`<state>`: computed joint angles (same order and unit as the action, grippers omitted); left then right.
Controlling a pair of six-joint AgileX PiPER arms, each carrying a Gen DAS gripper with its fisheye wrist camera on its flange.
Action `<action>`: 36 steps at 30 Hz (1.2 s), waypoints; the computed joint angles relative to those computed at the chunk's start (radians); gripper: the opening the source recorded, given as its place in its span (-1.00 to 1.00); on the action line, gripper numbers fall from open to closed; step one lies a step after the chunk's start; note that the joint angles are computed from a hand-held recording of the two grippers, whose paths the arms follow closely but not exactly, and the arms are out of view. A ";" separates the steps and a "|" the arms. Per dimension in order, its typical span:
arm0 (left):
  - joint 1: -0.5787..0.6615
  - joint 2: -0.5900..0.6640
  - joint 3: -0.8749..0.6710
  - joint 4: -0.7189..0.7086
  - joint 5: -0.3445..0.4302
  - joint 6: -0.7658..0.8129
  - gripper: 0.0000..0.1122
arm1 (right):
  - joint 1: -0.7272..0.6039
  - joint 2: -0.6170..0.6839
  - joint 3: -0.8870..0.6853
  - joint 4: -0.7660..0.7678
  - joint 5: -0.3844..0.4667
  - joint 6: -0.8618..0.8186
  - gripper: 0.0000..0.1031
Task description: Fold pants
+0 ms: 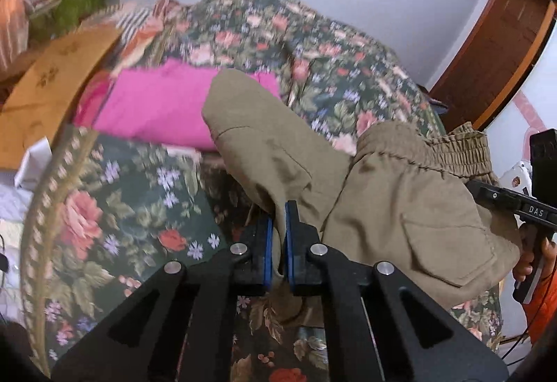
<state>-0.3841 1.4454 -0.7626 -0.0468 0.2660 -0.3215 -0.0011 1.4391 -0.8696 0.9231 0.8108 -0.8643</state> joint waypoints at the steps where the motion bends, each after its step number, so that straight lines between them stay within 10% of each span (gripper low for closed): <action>1: -0.004 -0.016 -0.004 0.039 0.007 -0.034 -0.91 | 0.009 -0.011 -0.007 -0.004 -0.001 0.011 -0.60; 17: 0.288 -0.115 -0.125 -0.270 0.101 0.412 -0.91 | 0.275 0.088 -0.322 -0.126 -0.137 0.213 -0.60; 23: 0.473 0.055 -0.284 -0.544 0.169 0.730 -0.91 | 0.351 0.263 -0.525 -0.164 -0.179 0.269 -0.60; 36: 0.544 0.514 -0.630 -0.469 0.196 0.735 -0.91 | 0.413 0.692 -0.995 -0.363 -0.101 0.475 -0.60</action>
<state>0.1604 1.9597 -1.3928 -0.5162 0.4618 0.4132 0.4119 2.1315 -1.8644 0.5604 0.7101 -0.3890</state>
